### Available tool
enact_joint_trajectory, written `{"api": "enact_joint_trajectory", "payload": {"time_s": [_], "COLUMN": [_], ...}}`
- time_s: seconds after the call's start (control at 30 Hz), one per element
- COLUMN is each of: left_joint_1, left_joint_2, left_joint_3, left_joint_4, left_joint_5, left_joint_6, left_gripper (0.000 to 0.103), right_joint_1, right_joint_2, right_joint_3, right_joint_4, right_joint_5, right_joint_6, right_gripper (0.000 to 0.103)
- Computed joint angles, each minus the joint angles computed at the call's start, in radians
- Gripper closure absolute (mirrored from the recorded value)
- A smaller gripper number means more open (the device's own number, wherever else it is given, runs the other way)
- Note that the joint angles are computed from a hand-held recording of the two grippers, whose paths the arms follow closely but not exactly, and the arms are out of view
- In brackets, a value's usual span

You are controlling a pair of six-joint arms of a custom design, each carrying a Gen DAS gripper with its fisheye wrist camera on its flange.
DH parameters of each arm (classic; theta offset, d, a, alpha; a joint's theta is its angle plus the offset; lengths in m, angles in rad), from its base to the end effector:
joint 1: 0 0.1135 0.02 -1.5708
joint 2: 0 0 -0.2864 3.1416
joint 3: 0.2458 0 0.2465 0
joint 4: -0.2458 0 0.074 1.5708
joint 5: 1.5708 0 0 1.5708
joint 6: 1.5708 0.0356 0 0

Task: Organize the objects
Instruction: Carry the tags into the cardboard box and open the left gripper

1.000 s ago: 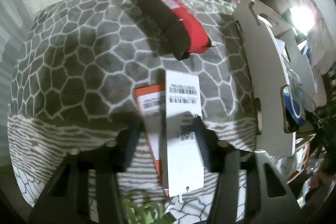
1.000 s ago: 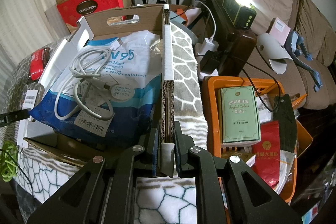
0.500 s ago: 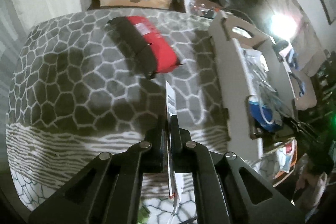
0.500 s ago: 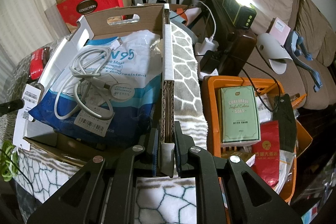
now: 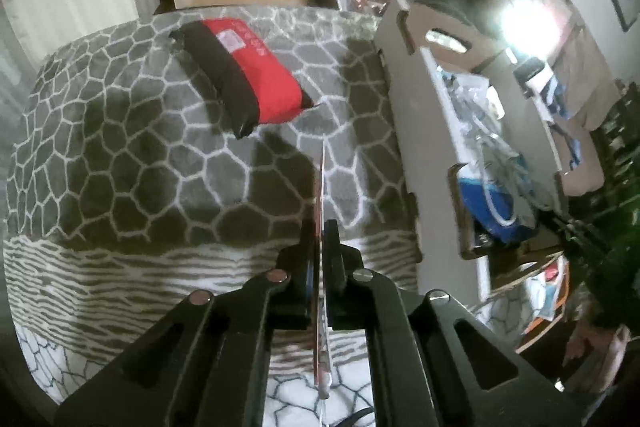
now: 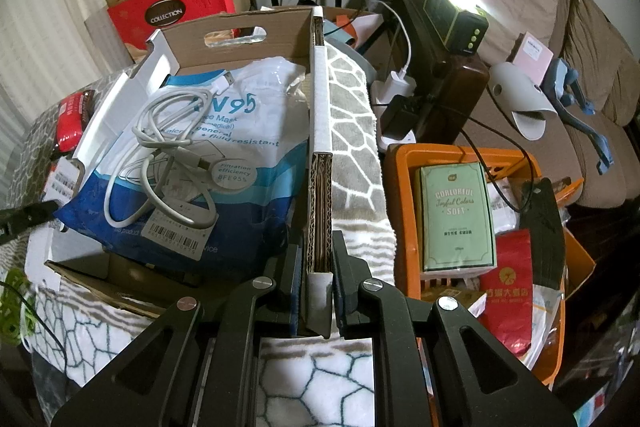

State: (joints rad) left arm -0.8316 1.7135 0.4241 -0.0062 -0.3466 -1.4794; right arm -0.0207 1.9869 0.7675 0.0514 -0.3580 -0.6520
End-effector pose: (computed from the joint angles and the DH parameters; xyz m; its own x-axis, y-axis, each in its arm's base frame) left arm 0.1531 -0.1500 0.0805 -0.6894 -0.6340 -0.3504 -0.5879 0.7723 -0.2408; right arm 0.3166 0.0059 0.0729 -0.6595 -0.5548 -0.5072 -0.6518 0.7581 0.0184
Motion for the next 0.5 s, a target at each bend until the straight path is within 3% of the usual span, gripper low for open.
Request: {"api": "enact_joint_trajectory", "payload": {"time_s": [0.23, 0.5], "left_joint_1": [-0.011, 0.038], "left_joint_2": [-0.165, -0.257], "left_joint_3": [0.061, 0.147], "left_joint_4": [-0.145, -0.177], "left_joint_5": [-0.076, -0.103], "left_joint_6": [0.029, 0.136], "left_gripper": [0.100, 0.100], "right_joint_1": [0.001, 0.001], "right_joint_2": [-0.001, -0.001], "right_joint_3": [0.000, -0.001], "right_joint_4": [0.000, 0.001], "right_joint_5": [0.002, 0.002], "right_joint_6": [0.000, 0.000], "right_gripper": [0.090, 0.090]}}
